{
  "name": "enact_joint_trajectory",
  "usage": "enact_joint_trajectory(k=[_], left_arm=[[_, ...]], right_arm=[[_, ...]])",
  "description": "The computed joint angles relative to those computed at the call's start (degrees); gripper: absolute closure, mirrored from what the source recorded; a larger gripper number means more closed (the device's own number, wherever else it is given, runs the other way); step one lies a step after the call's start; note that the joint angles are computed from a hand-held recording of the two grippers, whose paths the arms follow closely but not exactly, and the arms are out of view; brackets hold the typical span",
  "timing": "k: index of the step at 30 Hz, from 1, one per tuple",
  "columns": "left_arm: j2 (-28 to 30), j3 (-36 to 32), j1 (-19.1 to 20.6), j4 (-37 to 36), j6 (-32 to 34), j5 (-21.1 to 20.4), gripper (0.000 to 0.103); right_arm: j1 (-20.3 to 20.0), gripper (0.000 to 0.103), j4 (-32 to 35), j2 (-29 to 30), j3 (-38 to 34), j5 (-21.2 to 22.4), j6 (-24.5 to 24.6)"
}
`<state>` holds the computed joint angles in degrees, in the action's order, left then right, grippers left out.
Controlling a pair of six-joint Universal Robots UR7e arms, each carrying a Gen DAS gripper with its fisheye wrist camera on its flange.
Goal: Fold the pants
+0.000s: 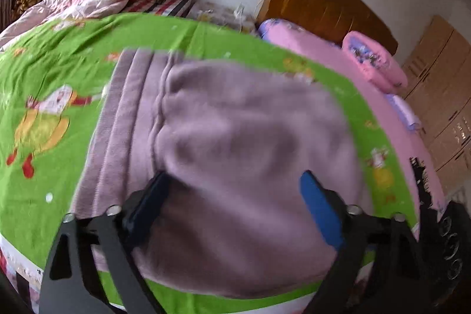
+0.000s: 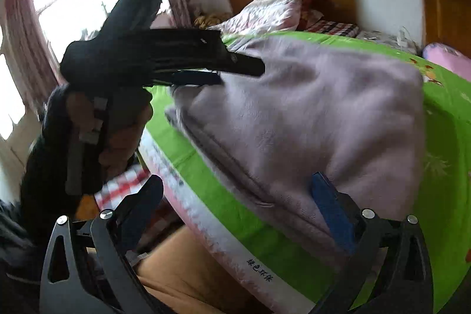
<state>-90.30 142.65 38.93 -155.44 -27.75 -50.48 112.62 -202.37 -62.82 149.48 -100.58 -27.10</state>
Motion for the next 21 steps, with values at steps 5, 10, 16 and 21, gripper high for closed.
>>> enact_joint_trajectory(k=[5, 10, 16, 21], left_arm=[[-2.5, 3.8, 1.1, -7.0, 3.3, -1.3, 0.030], [-3.3, 6.9, -2.3, -7.8, 3.6, 3.6, 0.036], [-0.3, 7.9, -6.2, -5.6, 2.0, 10.9, 0.036], [-0.5, 8.3, -6.2, -6.8, 2.5, 11.4, 0.036]], right_arm=[[-1.1, 0.004, 0.2, -0.2, 0.7, 2.1, -2.1], [2.5, 0.004, -1.5, 2.6, 0.0, -3.1, -3.3], [0.9, 0.004, 5.5, -2.4, -0.7, 0.8, -3.5], [-3.4, 0.004, 16.4, -12.1, -4.4, 11.1, 1.1]])
